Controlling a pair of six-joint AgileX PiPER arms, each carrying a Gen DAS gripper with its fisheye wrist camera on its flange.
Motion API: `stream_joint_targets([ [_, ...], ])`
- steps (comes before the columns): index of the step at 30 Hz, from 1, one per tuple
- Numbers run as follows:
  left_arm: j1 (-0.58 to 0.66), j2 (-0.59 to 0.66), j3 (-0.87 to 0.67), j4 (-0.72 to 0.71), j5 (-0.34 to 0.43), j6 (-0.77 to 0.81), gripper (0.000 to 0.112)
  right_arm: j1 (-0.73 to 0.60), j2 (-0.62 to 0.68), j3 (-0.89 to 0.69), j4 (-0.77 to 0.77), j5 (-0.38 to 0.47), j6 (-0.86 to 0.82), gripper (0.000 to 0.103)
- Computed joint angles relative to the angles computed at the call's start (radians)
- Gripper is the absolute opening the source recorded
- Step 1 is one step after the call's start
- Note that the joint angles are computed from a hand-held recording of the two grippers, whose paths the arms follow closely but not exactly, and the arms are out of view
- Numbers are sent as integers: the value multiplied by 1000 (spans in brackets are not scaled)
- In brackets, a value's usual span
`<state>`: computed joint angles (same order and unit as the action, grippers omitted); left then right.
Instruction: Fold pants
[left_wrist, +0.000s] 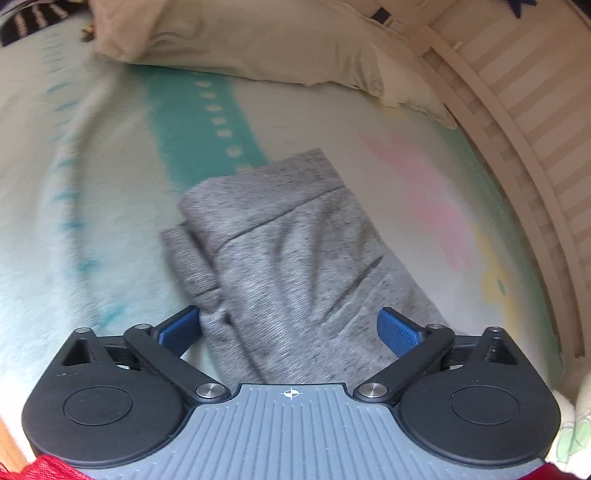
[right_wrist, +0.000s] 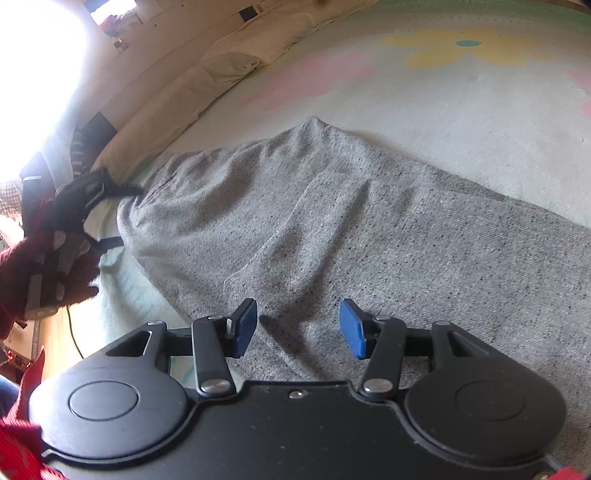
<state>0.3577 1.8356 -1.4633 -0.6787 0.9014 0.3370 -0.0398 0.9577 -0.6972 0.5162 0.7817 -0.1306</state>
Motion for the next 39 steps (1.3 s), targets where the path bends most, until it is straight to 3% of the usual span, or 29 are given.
stream_joint_targets([
  [5,-23,21,14,-68,-66,70,102,-3,-2,4,6,1,-13,58],
  [10,-32,43,12,-135,-84,148,101,-13,-1,6,18,6,-33,58],
  [12,-51,35,11,-91,-105,129,84,-8,-1,3,14,6,-30,58],
  [13,-72,23,10,-16,-128,75,48,-8,-1,3,13,8,-30,58],
  [14,-82,23,-1,19,-124,61,34,-8,-2,1,11,10,-29,58],
  [17,-81,0,6,-19,-104,110,22,-17,-10,-3,13,23,-29,58],
  [22,-135,-126,92,-64,-169,279,20,-62,-31,-14,29,49,-43,58],
  [31,-306,-412,242,-213,-117,578,19,-370,-113,-32,168,212,-213,58],
  [36,-505,-483,304,-196,-105,601,19,-594,-141,-34,214,339,-325,58],
  [39,-638,-460,353,-161,-112,561,22,-727,-134,-41,220,409,-375,58],
])
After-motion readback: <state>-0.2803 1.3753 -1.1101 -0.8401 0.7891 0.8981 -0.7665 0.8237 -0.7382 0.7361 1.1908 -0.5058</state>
